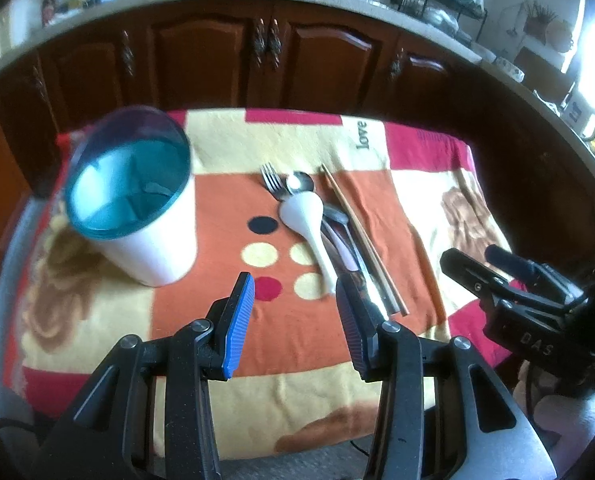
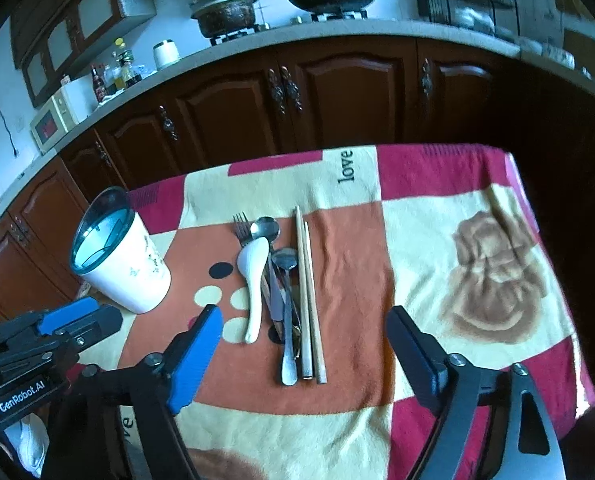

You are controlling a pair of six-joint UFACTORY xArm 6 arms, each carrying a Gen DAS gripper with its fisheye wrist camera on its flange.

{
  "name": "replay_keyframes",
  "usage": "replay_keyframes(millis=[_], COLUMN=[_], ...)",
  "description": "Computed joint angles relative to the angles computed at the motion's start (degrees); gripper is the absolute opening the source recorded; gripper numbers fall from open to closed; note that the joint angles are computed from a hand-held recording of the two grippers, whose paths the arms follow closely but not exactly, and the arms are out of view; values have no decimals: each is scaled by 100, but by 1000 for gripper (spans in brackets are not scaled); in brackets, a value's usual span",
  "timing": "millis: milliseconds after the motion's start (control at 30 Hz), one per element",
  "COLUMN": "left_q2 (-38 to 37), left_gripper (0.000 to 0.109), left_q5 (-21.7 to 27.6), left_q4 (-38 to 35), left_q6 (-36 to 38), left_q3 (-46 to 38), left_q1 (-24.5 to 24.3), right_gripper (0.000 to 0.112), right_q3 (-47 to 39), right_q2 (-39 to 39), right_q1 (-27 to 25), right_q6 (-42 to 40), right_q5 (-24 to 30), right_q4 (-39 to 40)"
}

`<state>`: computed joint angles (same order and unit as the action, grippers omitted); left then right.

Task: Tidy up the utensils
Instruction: 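Move left tool to the white rice paddle while right tool approaches the chopsticks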

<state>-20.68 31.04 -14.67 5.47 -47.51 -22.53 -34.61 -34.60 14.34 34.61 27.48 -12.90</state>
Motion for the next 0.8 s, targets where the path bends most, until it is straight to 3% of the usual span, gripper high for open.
replay_keyframes(millis=[467, 667, 800], left_q2=[2292, 3155, 3443], left_gripper=[52, 53, 54], left_q5=[301, 504, 439], left_q4=[-516, -518, -152], left_q6=[-190, -470, -788], left_q3=[-1891, -2647, -2899], left_q1=[-190, -113, -126], right_gripper=[79, 79, 79], right_q3=[-27, -239, -441], right_q2=[789, 1248, 1578], right_q1=[-668, -787, -858], right_q6=[-1743, -2524, -2963], right_q5=[-668, -791, -777], right_q4=[2057, 2777, 3171])
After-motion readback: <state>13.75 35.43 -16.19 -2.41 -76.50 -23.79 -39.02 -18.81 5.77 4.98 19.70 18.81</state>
